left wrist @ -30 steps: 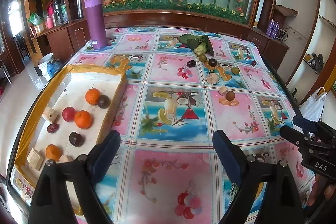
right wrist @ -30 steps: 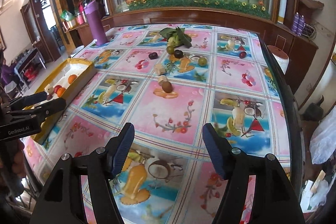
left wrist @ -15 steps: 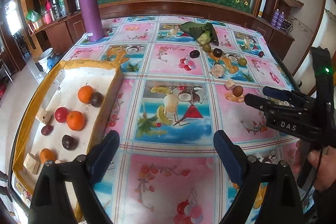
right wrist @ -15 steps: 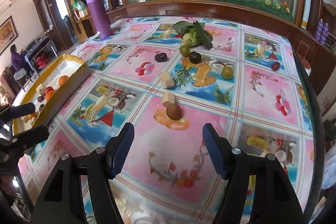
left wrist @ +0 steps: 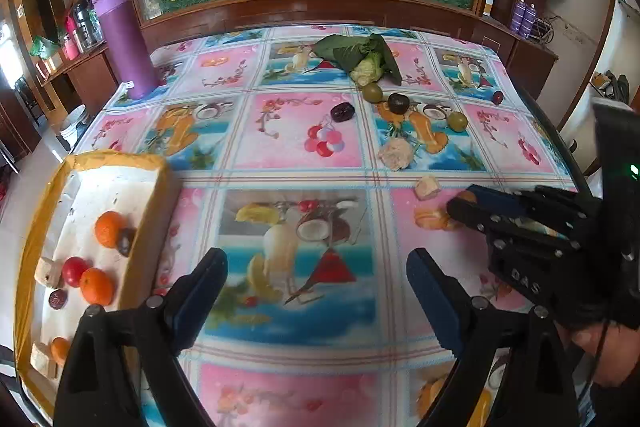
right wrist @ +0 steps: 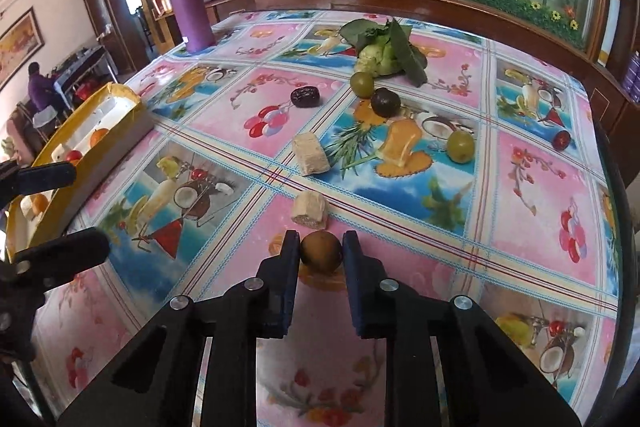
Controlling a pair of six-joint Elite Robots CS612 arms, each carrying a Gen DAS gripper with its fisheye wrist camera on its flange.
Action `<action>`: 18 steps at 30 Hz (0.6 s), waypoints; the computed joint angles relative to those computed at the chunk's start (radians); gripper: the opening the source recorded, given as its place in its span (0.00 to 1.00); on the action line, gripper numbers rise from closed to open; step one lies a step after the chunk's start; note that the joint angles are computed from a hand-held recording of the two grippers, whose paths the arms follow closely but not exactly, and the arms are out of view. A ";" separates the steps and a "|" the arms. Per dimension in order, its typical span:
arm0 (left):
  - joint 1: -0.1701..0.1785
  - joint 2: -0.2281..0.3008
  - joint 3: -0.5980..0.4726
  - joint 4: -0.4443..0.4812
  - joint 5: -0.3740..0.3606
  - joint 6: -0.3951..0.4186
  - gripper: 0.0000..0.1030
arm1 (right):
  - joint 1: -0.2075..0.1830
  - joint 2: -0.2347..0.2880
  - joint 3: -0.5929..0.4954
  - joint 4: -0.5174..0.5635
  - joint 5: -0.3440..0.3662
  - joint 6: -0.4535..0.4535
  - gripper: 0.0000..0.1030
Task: Organize fruits
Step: 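Grasp a beige bread cube with the left tool while the right tool grasps a small brown fruit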
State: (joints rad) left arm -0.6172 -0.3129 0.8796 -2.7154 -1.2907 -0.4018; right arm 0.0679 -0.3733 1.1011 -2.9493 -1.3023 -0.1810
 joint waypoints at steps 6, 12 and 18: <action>-0.009 0.114 -0.219 0.086 -0.041 -0.019 0.89 | -0.026 -0.048 0.101 -0.075 -0.015 0.014 0.21; -0.016 0.239 -0.471 0.254 -0.076 -0.026 0.64 | -0.043 -0.070 0.154 -0.098 -0.010 0.031 0.21; -0.015 0.249 -0.470 0.224 -0.097 -0.007 0.26 | -0.050 -0.084 0.185 -0.123 -0.005 0.047 0.21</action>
State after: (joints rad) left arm -0.6323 -0.0641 0.4097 -2.4912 -1.3878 -0.4087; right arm 0.0181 -0.4573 1.2856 -3.0723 -1.3070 -0.1337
